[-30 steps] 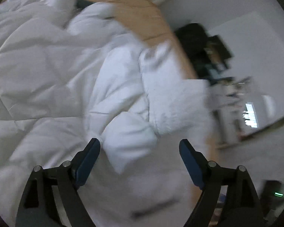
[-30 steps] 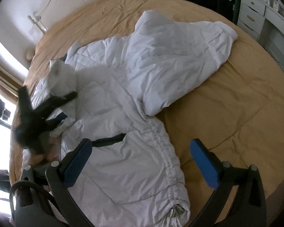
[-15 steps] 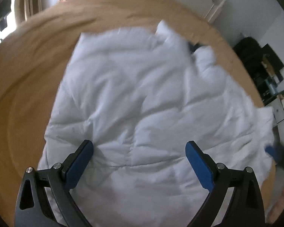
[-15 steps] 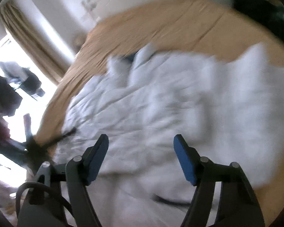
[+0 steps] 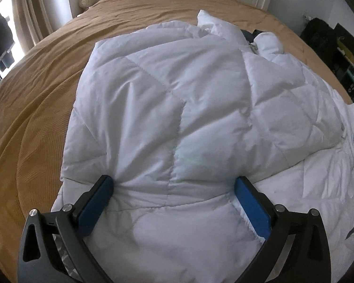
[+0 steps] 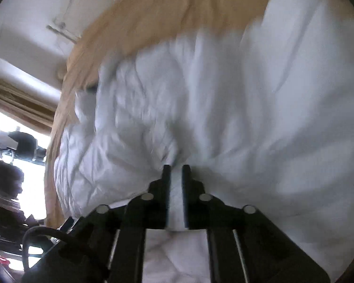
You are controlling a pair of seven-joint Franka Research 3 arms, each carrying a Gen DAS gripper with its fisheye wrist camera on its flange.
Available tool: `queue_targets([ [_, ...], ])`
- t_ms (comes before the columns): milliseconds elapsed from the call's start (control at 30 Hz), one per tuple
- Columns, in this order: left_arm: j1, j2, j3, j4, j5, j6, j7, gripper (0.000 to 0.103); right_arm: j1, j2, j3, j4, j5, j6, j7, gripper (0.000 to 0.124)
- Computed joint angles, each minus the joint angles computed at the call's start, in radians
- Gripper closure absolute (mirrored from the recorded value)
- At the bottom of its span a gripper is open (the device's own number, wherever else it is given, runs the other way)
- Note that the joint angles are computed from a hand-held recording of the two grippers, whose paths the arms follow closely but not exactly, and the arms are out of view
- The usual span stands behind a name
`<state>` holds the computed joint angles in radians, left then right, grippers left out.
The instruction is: Fold large clothes
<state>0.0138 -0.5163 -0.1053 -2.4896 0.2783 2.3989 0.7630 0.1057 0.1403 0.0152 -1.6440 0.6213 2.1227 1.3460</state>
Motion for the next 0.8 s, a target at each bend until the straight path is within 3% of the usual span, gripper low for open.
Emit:
queue_targets([
  [67,-0.001,-0.008,0.004,-0.003,-0.003,-0.002,0.005,0.000,-0.027,-0.045,-0.020,-0.016,0.032,0.053,-0.054,0.037],
  [133,0.001,0.001,0.002,-0.003,-0.001,0.012,0.002,0.000,-0.043,-0.091,-0.041,-0.060,0.030,0.178,-0.058,0.024],
  [167,-0.001,-0.012,0.003,-0.011,-0.002,0.008,0.004,0.000,-0.060,-0.110,-0.060,-0.083,0.022,0.261,-0.044,0.021],
  [200,-0.020,-0.046,0.015,-0.027,0.003,-0.014,-0.002,0.000,-0.075,-0.105,-0.073,-0.078,0.014,0.288,-0.027,0.021],
  [300,-0.004,-0.038,0.000,-0.023,-0.004,-0.004,0.002,0.000,-0.140,-0.019,-0.118,-0.005,-0.029,0.310,0.061,0.021],
  [533,0.001,-0.045,-0.011,-0.031,0.014,-0.001,-0.015,0.000,-0.265,0.277,-0.122,0.251,-0.106,0.176,0.264,0.022],
  [600,0.003,-0.036,-0.015,-0.022,0.020,-0.008,-0.022,0.000,-0.267,0.315,-0.106,0.286,-0.136,0.158,0.277,0.027],
  [633,0.003,-0.034,-0.015,-0.020,0.022,-0.012,-0.023,0.000,-0.254,0.315,-0.109,0.283,-0.172,0.173,0.287,0.053],
  [667,0.001,-0.034,-0.014,-0.018,0.022,-0.016,-0.024,0.000,-0.251,0.312,-0.098,0.284,-0.184,0.178,0.273,0.092],
  [700,0.000,-0.035,-0.012,-0.018,0.021,-0.017,-0.023,0.000,-0.278,0.321,-0.066,0.311,-0.132,0.135,0.245,0.104],
  [800,-0.003,-0.036,-0.007,-0.021,0.019,-0.009,-0.021,0.000,-0.319,0.257,0.000,0.262,0.032,0.168,0.138,0.112],
])
